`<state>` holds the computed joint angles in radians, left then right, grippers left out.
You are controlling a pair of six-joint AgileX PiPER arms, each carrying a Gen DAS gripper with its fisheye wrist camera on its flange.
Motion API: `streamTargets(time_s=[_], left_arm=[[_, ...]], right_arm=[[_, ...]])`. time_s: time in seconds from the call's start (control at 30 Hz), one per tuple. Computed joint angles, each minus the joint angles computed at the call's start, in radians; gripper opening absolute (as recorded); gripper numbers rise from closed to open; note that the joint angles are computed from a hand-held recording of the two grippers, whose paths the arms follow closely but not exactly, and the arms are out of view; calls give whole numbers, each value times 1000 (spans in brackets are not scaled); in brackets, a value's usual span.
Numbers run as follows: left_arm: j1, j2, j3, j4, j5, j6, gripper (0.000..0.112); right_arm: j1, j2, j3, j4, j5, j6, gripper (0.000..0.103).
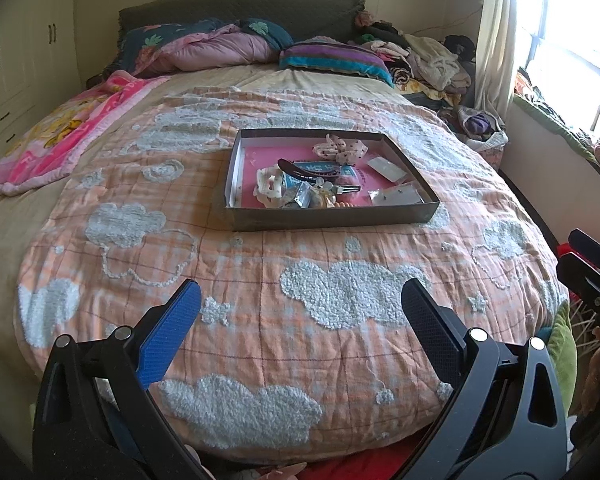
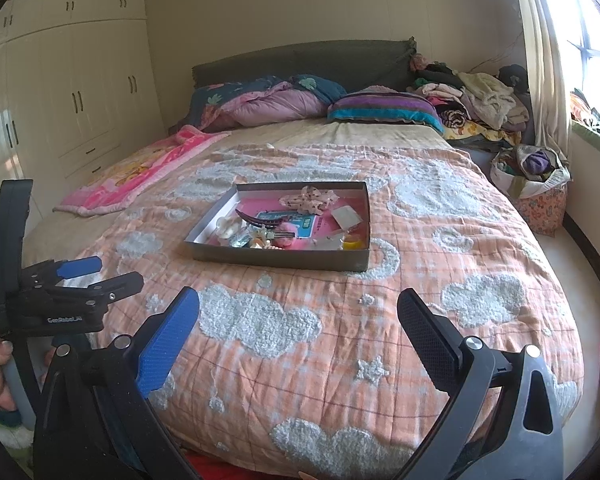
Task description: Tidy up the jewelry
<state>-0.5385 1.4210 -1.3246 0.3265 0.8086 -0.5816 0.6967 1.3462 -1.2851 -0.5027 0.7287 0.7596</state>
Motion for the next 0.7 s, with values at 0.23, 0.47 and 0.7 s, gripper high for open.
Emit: streamTargets(time_s=[0.23,0.47,0.7], left_arm=[[87,14,5,-176,-15,140,94],[179,101,-47,-54,-17,63,94],[450,536,-483,104,90,-16,94]], right_arm=[[-38,10,3,39,-8,-26,99],[-228,58,12,142,-72,-98,99],[-552,437,-229,76,-30,-123,99]])
